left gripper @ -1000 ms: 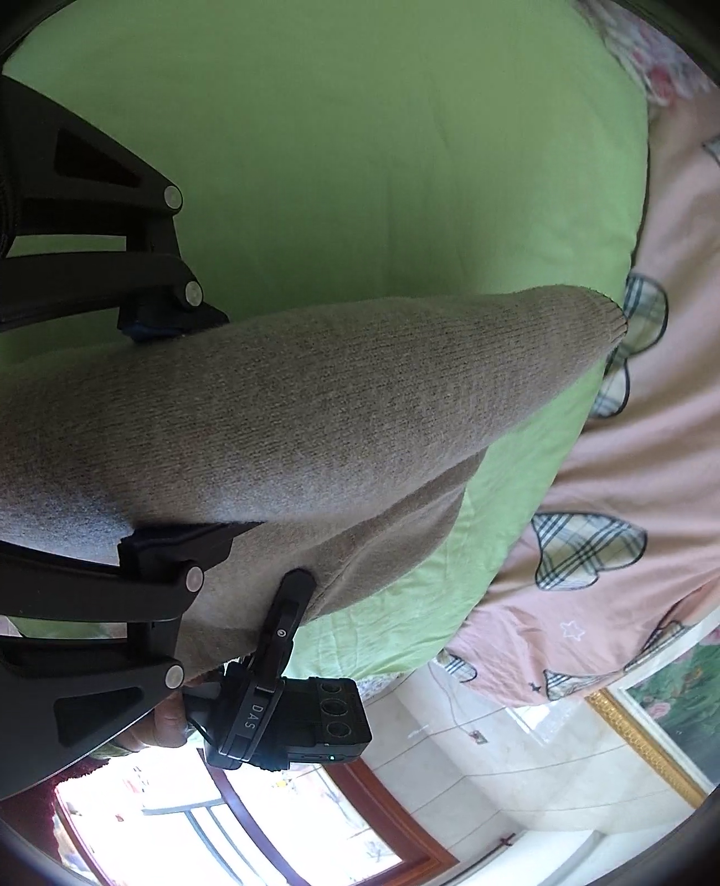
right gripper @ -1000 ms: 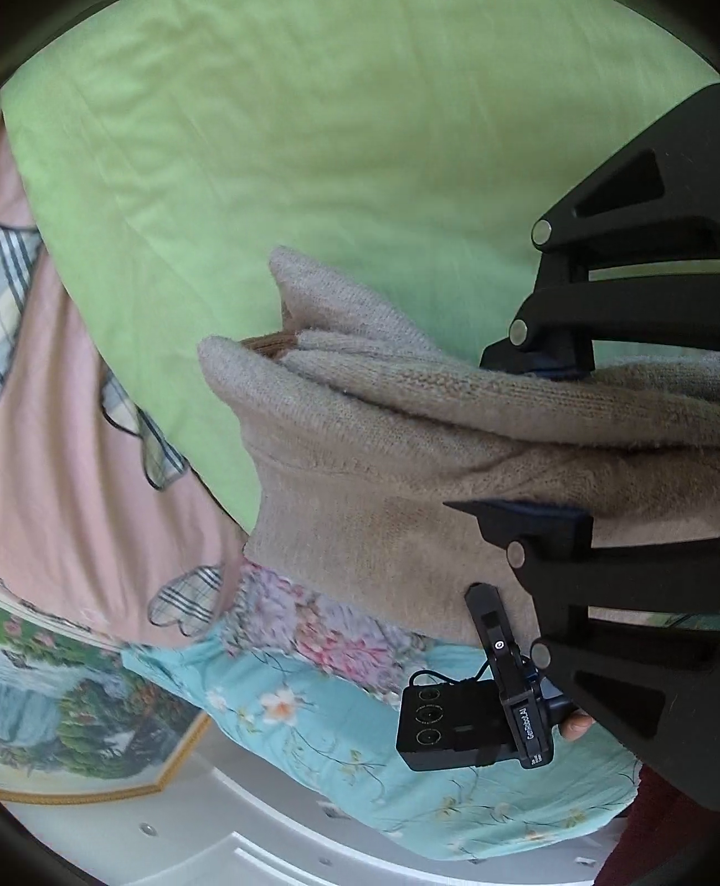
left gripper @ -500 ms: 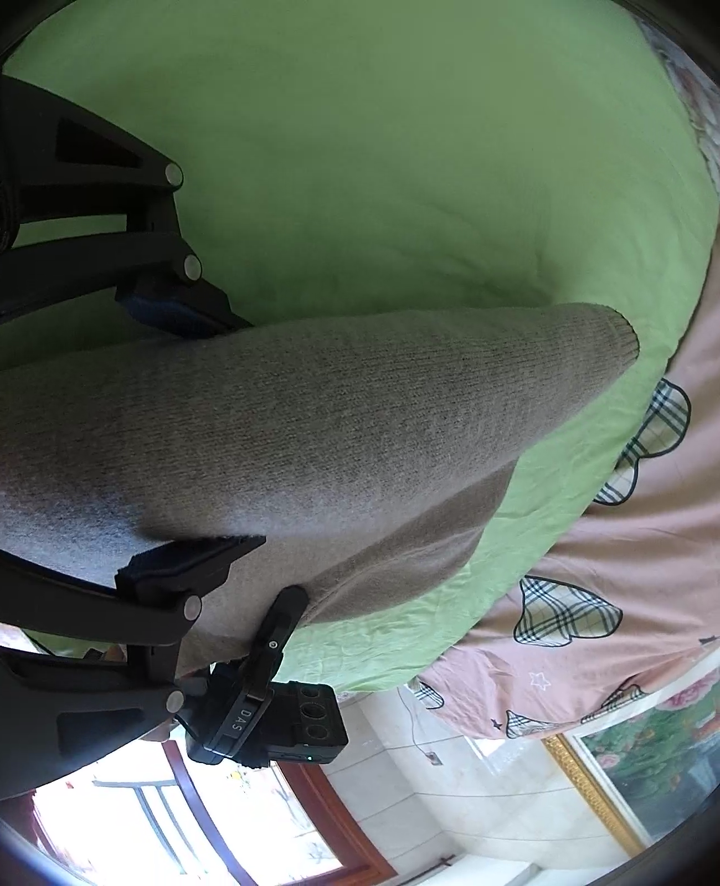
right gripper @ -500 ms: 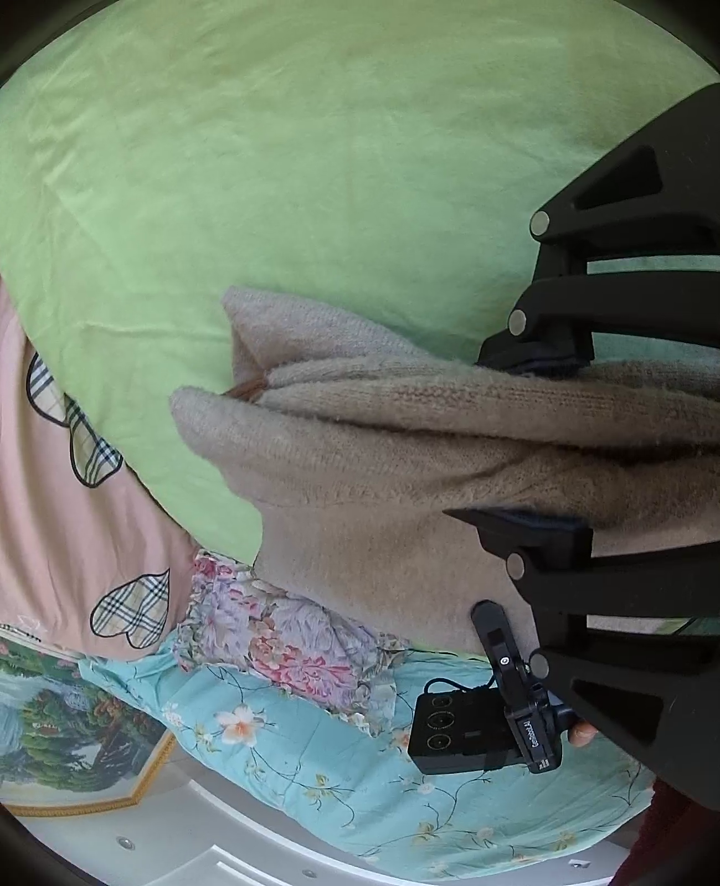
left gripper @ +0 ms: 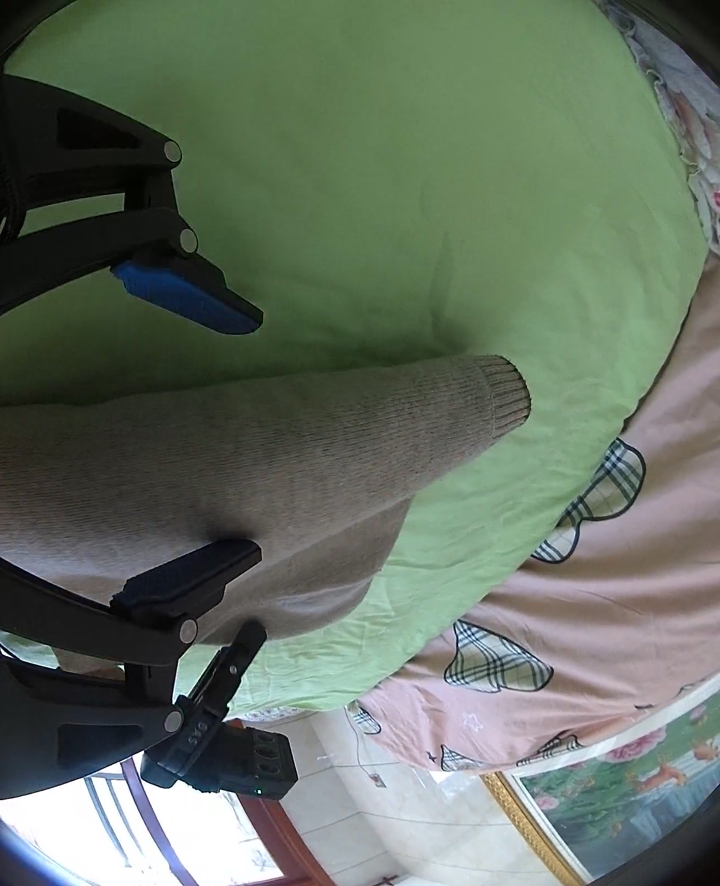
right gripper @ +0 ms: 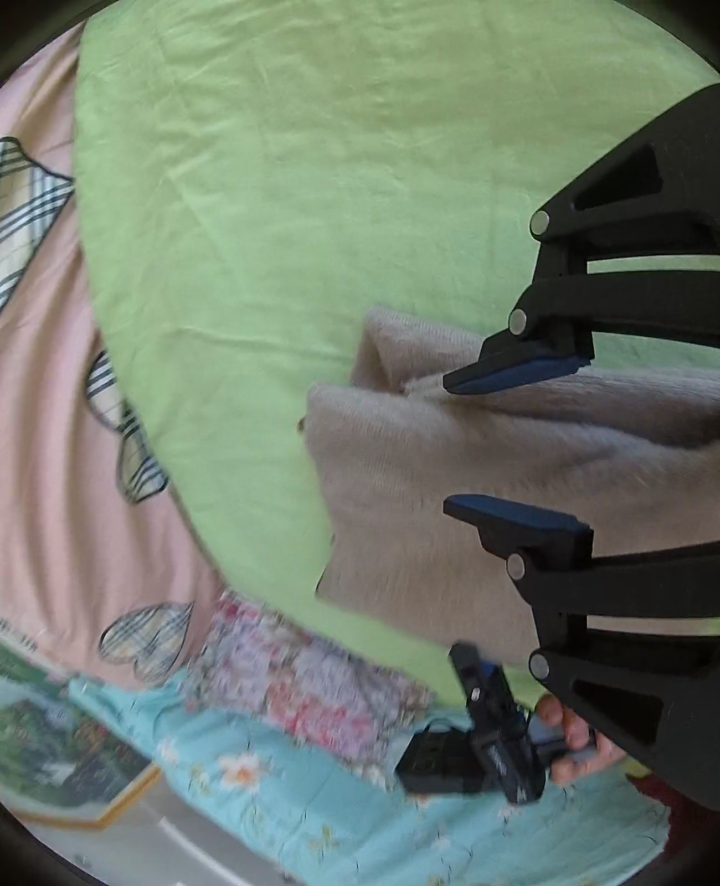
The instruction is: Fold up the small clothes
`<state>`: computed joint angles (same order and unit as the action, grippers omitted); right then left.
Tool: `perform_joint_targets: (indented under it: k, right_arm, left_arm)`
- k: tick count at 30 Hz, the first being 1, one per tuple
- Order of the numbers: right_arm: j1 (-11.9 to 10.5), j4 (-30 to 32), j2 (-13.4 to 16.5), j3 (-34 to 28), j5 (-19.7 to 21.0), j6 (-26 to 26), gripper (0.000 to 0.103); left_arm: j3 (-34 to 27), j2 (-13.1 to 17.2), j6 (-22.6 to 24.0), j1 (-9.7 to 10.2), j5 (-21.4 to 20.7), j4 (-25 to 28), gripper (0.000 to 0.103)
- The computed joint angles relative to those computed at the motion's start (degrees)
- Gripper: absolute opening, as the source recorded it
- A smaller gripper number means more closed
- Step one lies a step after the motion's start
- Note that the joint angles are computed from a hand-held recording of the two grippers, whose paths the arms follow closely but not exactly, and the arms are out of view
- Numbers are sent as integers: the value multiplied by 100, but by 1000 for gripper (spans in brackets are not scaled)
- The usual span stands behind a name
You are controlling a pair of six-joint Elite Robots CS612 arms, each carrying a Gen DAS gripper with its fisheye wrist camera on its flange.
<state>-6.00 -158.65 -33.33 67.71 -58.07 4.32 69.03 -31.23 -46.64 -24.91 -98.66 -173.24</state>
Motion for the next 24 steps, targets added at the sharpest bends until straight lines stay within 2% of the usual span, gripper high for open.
perform_joint_targets:
  k: [1,3,7,9,10,11,12,14,17,19,21,24]
  right_arm:
    - [5,36,27,-30,-1,-16,27]
    - [-23,-220,39,11,291,10,12]
    - [-114,-1100,-119,372,727,221,10]
    - [-146,-1183,-141,462,657,266,9]
    - [-151,-1089,-124,439,606,248,9]
    - [-146,-903,-85,383,479,198,9]
    - [-146,-805,-52,344,436,186,9]
    - [-135,-601,41,214,383,159,9]
    - [-82,-514,90,119,123,22,9]
    - [-93,-497,58,157,117,33,9]
    - [-111,-546,-44,306,217,124,10]
    - [-136,-959,-288,728,132,136,10]
  left_arm:
    - [-68,28,16,4,7,102,77]
    - [-149,56,30,8,37,234,77]
    - [-319,98,247,1,229,520,77]
    - [-495,174,304,15,258,720,74]
    - [-647,240,411,14,402,866,67]
    - [-746,288,530,16,486,932,42]
    - [-897,358,659,24,511,1049,26]
    - [-1208,468,852,-1,836,1420,20]
    - [-1436,504,1191,-88,1472,1897,18]
    - [-1423,454,1217,-115,1578,2071,18]
    - [-1123,269,1278,-173,1756,1921,21]
    - [-441,-110,1400,-313,2099,1537,25]
